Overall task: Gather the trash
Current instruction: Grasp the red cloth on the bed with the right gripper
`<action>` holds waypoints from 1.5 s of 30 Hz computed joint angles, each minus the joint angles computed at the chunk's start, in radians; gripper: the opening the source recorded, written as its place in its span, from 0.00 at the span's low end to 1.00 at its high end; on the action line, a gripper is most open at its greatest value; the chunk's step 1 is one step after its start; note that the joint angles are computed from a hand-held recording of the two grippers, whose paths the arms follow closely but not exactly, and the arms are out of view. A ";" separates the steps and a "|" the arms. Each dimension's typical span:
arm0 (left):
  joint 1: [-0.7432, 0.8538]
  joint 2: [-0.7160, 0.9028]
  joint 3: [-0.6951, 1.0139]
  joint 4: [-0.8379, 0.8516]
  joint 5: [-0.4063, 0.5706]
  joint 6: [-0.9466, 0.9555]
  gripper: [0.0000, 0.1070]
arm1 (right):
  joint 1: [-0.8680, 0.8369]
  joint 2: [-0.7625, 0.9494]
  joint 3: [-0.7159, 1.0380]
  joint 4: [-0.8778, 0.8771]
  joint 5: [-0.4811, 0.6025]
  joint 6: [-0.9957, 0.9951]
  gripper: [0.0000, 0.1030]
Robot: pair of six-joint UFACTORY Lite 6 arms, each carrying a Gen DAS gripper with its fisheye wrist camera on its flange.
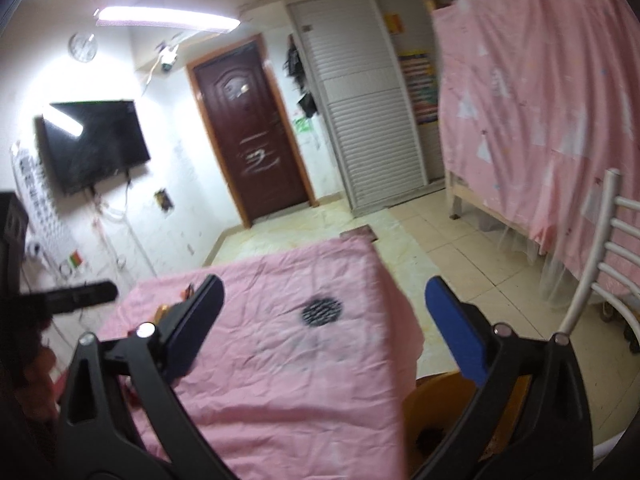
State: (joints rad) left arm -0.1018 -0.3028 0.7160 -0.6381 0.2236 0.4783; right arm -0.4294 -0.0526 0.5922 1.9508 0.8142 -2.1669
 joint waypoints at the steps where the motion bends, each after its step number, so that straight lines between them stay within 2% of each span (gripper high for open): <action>1: 0.047 -0.013 -0.013 -0.069 0.015 0.088 0.73 | 0.024 0.004 0.001 0.002 -0.007 -0.001 0.94; 7: 0.293 0.018 -0.031 -0.322 0.089 0.430 0.73 | 0.242 0.048 0.012 0.058 -0.079 -0.028 0.94; 12: 0.404 0.114 -0.011 -0.428 0.087 0.584 0.73 | 0.402 0.124 0.055 0.098 -0.118 -0.030 0.94; 19: 0.440 0.278 0.045 -0.528 0.032 0.689 0.73 | 0.637 0.269 0.176 0.110 -0.208 0.024 0.94; 25: 0.488 0.391 0.107 -0.569 0.060 0.721 0.73 | 0.795 0.386 0.316 0.087 -0.345 0.086 0.94; 30: 0.530 0.463 0.154 -0.589 0.100 0.735 0.73 | 0.860 0.494 0.457 -0.019 -0.461 0.225 0.94; 36: 0.552 0.524 0.190 -0.588 0.125 0.741 0.73 | 0.860 0.578 0.546 -0.204 -0.476 0.404 0.94; 38: 0.558 0.539 0.202 -0.588 0.126 0.738 0.73 | 0.855 0.579 0.548 -0.206 -0.467 0.405 0.89; 40: 0.565 0.543 0.206 -0.584 0.128 0.734 0.73 | 0.845 0.593 0.560 -0.240 -0.451 0.431 0.61; 41: 0.567 0.543 0.205 -0.582 0.131 0.734 0.73 | 0.836 0.591 0.556 -0.229 -0.434 0.416 0.59; 43: 0.568 0.536 0.201 -0.571 0.133 0.733 0.73 | 0.824 0.573 0.532 -0.196 -0.425 0.369 0.45; 45: 0.564 0.535 0.203 -0.559 0.132 0.735 0.73 | 0.802 0.549 0.500 -0.163 -0.404 0.332 0.39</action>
